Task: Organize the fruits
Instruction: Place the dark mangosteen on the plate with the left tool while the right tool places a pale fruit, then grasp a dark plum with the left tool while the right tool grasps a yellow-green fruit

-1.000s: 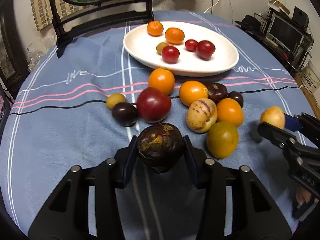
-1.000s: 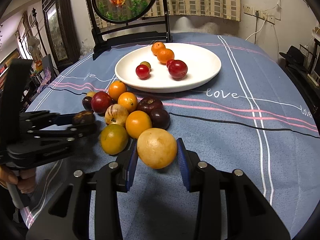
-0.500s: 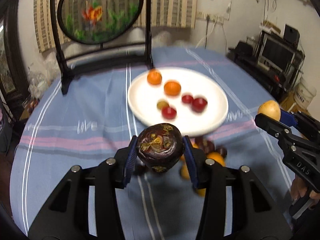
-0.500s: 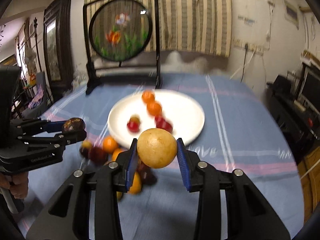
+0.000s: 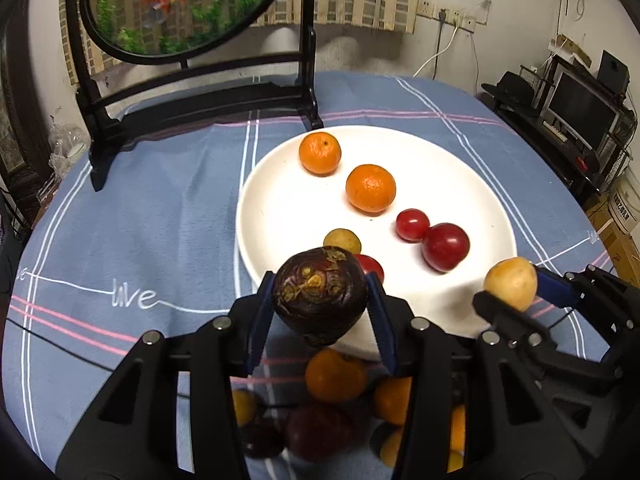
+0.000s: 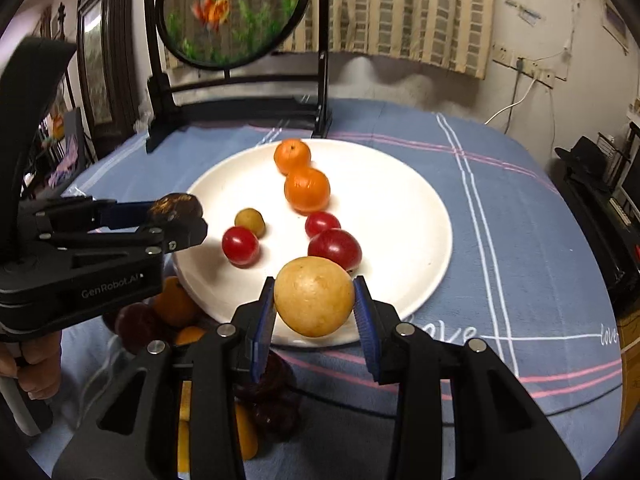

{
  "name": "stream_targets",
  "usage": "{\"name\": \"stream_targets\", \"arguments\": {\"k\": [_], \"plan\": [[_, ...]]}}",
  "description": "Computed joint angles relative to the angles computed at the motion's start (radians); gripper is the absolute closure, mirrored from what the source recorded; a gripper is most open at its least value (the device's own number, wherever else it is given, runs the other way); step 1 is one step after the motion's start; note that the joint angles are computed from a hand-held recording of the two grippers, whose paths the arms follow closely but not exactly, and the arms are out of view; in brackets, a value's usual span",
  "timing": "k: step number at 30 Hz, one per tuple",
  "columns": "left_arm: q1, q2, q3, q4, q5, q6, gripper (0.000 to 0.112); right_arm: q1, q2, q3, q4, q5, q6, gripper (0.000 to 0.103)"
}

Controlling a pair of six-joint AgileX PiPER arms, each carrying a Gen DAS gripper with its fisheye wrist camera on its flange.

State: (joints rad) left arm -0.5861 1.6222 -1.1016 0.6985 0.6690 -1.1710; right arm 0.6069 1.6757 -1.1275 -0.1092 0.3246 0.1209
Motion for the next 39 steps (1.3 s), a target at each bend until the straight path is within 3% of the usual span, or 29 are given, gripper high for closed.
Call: {"name": "stream_targets", "arguments": {"k": [3, 7, 10, 14, 18, 28, 39], "plan": [[0.023, 0.040, -0.022, -0.027, -0.023, 0.028, 0.062, 0.006, 0.036, -0.033, -0.010, 0.023, 0.000, 0.061], [0.006, 0.042, -0.012, 0.054, -0.024, -0.034, 0.044, 0.011, 0.035, -0.025, -0.069, 0.007, 0.051, 0.049], [0.004, 0.013, 0.011, 0.048, -0.025, -0.041, 0.043, -0.002, 0.008, -0.007, -0.025, 0.007, 0.014, 0.048], [-0.011, -0.057, 0.071, 0.055, -0.006, -0.062, 0.038, -0.035, -0.065, 0.045, 0.144, 0.016, -0.134, 0.048], [-0.042, -0.141, 0.153, 0.075, 0.028, -0.111, 0.038, -0.051, -0.147, 0.115, 0.210, 0.026, -0.184, 0.047], [-0.174, -0.285, 0.295, 0.107, 0.126, -0.230, 0.036, 0.051, -0.319, 0.283, 0.103, 0.050, -0.070, 0.047], [-0.274, -0.385, 0.405, 0.104, 0.201, -0.308, 0.034, 0.225, -0.314, 0.338, 0.005, 0.097, 0.092, 0.047]]}}
